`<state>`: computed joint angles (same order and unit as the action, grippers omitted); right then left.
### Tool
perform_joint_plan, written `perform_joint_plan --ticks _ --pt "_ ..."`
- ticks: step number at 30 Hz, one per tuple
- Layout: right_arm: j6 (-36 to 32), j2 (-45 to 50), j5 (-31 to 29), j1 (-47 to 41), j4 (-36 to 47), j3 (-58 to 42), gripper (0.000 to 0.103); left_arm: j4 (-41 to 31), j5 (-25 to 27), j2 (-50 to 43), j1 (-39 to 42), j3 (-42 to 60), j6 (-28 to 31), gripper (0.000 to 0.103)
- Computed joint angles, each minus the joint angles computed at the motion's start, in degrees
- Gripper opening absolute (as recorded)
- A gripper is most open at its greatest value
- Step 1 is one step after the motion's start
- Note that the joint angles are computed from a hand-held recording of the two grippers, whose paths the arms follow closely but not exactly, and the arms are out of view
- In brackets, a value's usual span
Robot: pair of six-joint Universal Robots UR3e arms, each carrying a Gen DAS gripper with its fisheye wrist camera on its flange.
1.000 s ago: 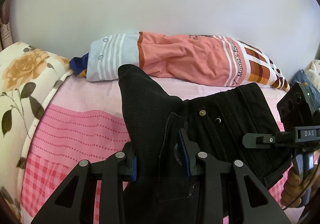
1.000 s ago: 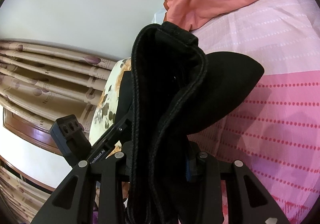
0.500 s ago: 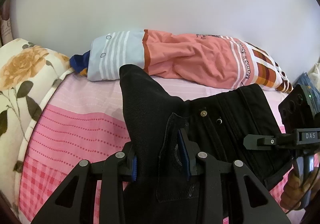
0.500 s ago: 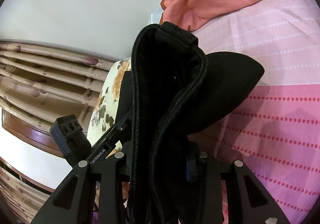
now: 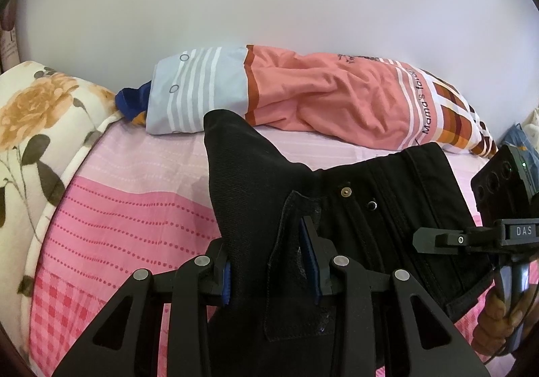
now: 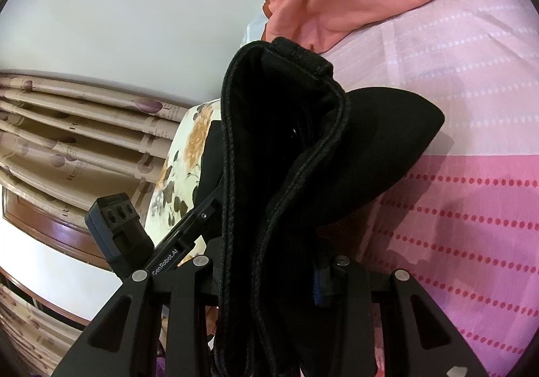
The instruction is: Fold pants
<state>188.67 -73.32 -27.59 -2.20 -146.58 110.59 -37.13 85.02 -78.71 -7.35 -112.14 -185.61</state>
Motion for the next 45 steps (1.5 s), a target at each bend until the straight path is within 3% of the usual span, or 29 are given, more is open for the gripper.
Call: perform_joint_plan --ticks 21,45 --pt "-3.26 -1.26 -1.79 -0.91 1.67 1.25 0.033 3.07 0.27 -1.88 1.27 -1.49 1.1 0.034" --pt "-5.04 -3.39 -8.88 -0.59 2.56 2.72 0.033 8.58 0.5 -2.97 4.18 -6.54 2.23 0.039"
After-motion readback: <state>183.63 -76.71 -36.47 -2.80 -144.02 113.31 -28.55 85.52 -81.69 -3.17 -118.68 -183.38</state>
